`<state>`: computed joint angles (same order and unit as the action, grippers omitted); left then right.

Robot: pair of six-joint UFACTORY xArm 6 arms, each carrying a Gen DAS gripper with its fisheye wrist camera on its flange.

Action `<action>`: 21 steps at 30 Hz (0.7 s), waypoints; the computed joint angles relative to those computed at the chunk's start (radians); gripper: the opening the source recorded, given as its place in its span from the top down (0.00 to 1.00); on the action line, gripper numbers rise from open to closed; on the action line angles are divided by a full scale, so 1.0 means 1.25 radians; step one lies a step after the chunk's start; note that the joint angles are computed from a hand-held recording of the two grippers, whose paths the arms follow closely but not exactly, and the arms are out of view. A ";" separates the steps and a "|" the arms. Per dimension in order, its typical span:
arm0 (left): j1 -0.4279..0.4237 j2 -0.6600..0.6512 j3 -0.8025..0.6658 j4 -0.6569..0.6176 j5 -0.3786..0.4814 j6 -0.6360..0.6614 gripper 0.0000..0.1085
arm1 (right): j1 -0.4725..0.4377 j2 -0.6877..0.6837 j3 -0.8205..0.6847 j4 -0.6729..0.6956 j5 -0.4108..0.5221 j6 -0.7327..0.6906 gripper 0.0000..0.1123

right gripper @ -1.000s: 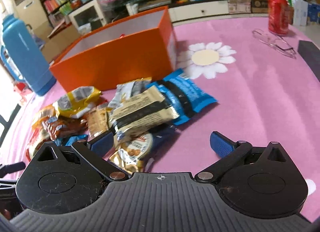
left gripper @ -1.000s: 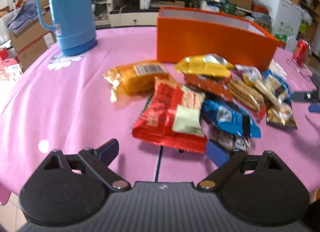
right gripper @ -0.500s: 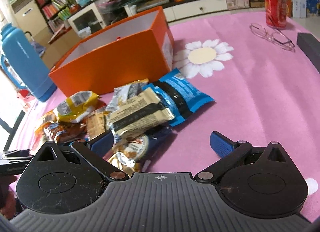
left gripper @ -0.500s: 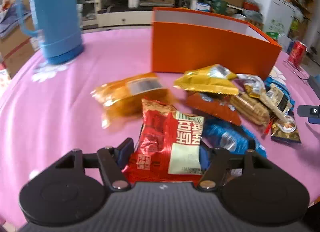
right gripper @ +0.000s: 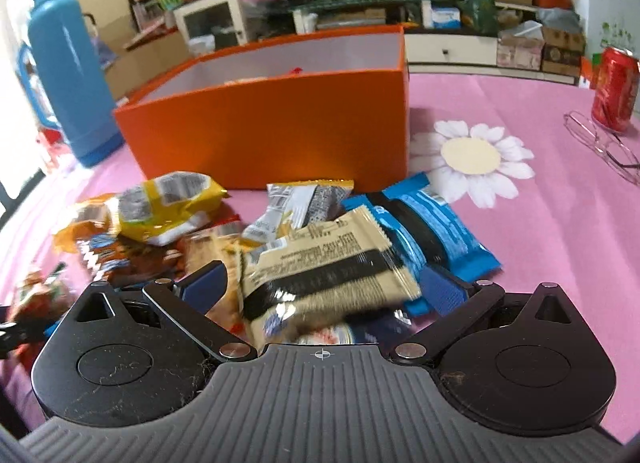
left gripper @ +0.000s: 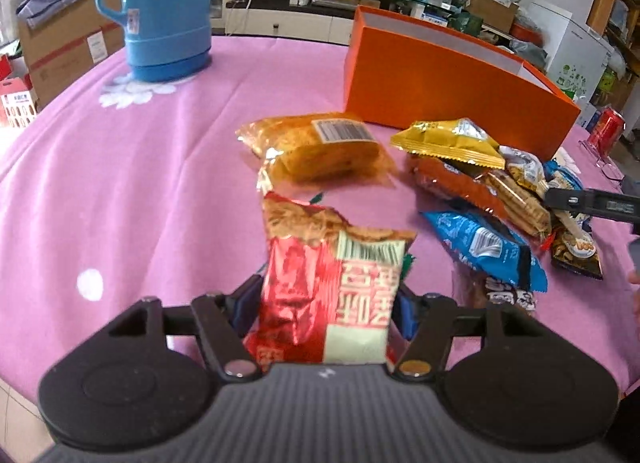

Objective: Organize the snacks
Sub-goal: 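Grasp a red-white packet with the left gripper while the right gripper grasps a beige striped biscuit packet, then carry both held packets over the orange box and open both grippers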

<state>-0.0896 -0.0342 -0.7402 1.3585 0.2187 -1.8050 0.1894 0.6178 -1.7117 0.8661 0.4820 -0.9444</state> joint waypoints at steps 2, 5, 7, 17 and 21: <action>-0.002 0.002 -0.002 0.002 0.004 0.002 0.40 | 0.011 0.020 -0.018 -0.050 -0.022 0.037 0.18; 0.002 0.001 -0.002 0.015 -0.003 -0.010 0.40 | 0.014 0.018 -0.013 -0.057 -0.023 0.035 0.25; 0.002 0.001 -0.001 0.018 -0.003 -0.012 0.40 | 0.001 0.001 -0.002 -0.033 0.012 0.013 0.33; -0.050 0.030 -0.030 -0.006 0.087 0.060 0.31 | -0.026 -0.042 0.061 -0.023 0.041 -0.003 0.26; -0.033 0.020 -0.026 0.014 0.064 0.028 0.49 | -0.030 -0.032 0.040 -0.015 0.056 0.009 0.40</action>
<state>-0.1315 -0.0088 -0.7725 1.3755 0.2987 -1.7704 0.1517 0.5775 -1.6623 0.8479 0.5517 -0.9334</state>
